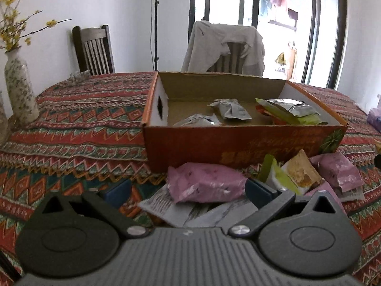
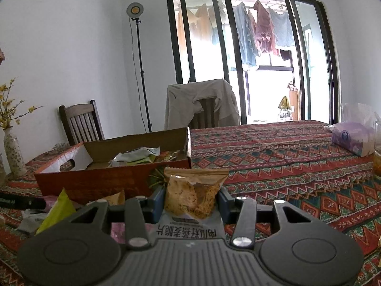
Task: Organize snacks
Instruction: 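Grasp the pink packet with the left gripper while the right holds the cracker bag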
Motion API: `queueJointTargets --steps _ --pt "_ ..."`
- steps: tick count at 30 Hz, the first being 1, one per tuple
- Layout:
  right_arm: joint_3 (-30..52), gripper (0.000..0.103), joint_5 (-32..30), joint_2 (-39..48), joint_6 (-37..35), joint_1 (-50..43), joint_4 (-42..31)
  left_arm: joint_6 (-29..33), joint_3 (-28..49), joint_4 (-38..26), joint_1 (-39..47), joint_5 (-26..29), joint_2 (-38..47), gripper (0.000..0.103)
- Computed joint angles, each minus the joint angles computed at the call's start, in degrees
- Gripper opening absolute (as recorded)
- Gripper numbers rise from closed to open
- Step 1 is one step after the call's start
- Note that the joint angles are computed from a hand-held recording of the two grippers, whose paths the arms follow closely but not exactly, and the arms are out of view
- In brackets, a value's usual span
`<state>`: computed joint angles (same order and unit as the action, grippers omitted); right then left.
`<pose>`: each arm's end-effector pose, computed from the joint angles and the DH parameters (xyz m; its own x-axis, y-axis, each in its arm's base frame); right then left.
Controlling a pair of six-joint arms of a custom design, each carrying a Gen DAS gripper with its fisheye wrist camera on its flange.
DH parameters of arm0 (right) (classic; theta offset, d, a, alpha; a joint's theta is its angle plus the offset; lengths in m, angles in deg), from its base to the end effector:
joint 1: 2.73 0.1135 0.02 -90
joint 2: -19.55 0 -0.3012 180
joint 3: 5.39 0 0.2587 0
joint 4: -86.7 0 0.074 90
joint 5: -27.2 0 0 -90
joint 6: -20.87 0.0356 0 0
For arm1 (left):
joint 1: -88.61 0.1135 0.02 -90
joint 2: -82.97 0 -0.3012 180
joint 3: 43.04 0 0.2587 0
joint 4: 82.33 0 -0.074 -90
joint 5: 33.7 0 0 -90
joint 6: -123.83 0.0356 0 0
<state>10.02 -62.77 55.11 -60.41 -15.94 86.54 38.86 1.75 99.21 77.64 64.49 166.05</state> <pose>0.1174 -0.0276 0.1615 -0.2993 0.2260 -0.9270 0.2776 0.9501 0.1420 0.2683 -0.0572 0.1868 -0.5588 0.1967 -0.8056 0.3508 0.9364 -0.0147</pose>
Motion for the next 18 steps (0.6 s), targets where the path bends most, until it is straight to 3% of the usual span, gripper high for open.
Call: queueJointTargets --steps 9,16,18 --pt "-0.5 0.045 -3.0 3.6 0.8 -2.8 3.2 0.9 8.3 -7.4 -8.4 -11.0 6.1 0.103" --pt "-0.7 0.045 -5.6 4.2 0.9 -4.8 4.0 -0.5 9.7 -7.4 -9.3 -12.2 8.4 0.103" --pt "-0.7 0.045 -6.6 5.2 0.6 -5.8 4.9 -1.0 10.2 -8.4 -8.7 -11.0 8.6 0.098"
